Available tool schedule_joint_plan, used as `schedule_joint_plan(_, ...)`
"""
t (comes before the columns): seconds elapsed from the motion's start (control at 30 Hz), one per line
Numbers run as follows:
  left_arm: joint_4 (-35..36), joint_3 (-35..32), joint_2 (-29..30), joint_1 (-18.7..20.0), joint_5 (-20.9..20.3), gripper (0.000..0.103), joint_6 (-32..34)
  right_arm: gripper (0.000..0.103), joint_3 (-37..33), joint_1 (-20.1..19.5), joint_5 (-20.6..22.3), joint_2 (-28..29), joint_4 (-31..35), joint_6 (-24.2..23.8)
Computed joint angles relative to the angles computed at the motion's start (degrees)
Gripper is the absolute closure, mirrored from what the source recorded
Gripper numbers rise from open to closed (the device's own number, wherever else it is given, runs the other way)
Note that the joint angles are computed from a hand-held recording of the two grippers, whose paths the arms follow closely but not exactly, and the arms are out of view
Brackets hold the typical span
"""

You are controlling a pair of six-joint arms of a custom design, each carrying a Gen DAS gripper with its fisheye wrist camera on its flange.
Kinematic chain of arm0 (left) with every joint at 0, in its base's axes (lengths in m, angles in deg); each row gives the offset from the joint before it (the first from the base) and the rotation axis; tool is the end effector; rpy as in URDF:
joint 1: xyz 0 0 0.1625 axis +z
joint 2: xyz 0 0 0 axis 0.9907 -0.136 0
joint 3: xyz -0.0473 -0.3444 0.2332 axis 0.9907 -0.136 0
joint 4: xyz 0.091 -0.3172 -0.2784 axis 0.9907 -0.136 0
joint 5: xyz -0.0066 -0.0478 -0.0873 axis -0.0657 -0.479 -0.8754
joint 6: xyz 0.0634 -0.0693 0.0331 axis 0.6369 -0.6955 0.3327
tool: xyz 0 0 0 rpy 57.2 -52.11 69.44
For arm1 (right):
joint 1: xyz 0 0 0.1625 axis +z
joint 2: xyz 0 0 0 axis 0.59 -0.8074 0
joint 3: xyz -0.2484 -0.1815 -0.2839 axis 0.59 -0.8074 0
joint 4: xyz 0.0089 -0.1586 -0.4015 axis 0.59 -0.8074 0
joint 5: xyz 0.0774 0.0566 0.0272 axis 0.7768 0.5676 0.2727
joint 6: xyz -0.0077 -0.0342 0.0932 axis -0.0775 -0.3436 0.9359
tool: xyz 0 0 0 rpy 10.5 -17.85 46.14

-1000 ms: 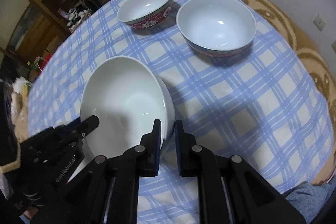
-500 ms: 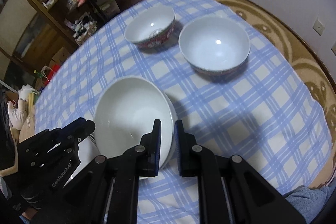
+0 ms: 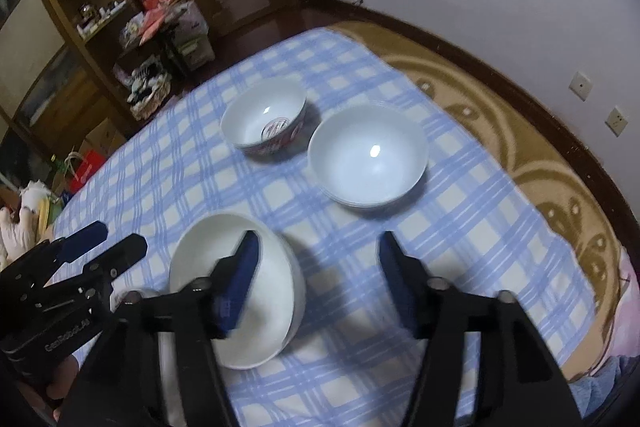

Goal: Organize plates and bowls
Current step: 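Lower the large white bowl onto the cherry plates and open both tools, then move both tools to the smaller plain white bowl and close on its rim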

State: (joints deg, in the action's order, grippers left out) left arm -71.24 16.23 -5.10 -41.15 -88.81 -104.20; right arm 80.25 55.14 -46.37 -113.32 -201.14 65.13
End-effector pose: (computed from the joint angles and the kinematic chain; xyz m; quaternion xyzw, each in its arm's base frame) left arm -0.3694 -0.5909 0.0218 0.1908 0.9050 -0.2238 0.3072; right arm 0.0917 -0.5585 0.2645 0.0368 -0.9096 0.2807 0.3040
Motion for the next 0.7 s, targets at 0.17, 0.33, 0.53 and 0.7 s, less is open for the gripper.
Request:
schedule_joint_plan(0.17,0.9,-4.0,1.3,1.1,-1.7,0.019,0.4,0.005,-1.7,0.2,-1.9,1.0,-3.6,-1.7)
schedule_joint_plan(0.33,4.4,-9.0,3.8,1.4,0.1,0.016,3.5,0.005,-4.3,-1.1,0.5,0.8,-1.8,0.4)
schedule_joint_plan(0.53,7.5,-16.1,7.6,2.3,-1.3,0.016,5.9,0.005,-8.3,-1.1,-1.2,2.2,-2.4,-2.1)
schedule_joint_plan(0.7,9.8,-22.2,11.6,2.5,-2.0,0.016,6.4,0.005,-11.2,-1.8,-2.7,3.0,-2.5,-3.1)
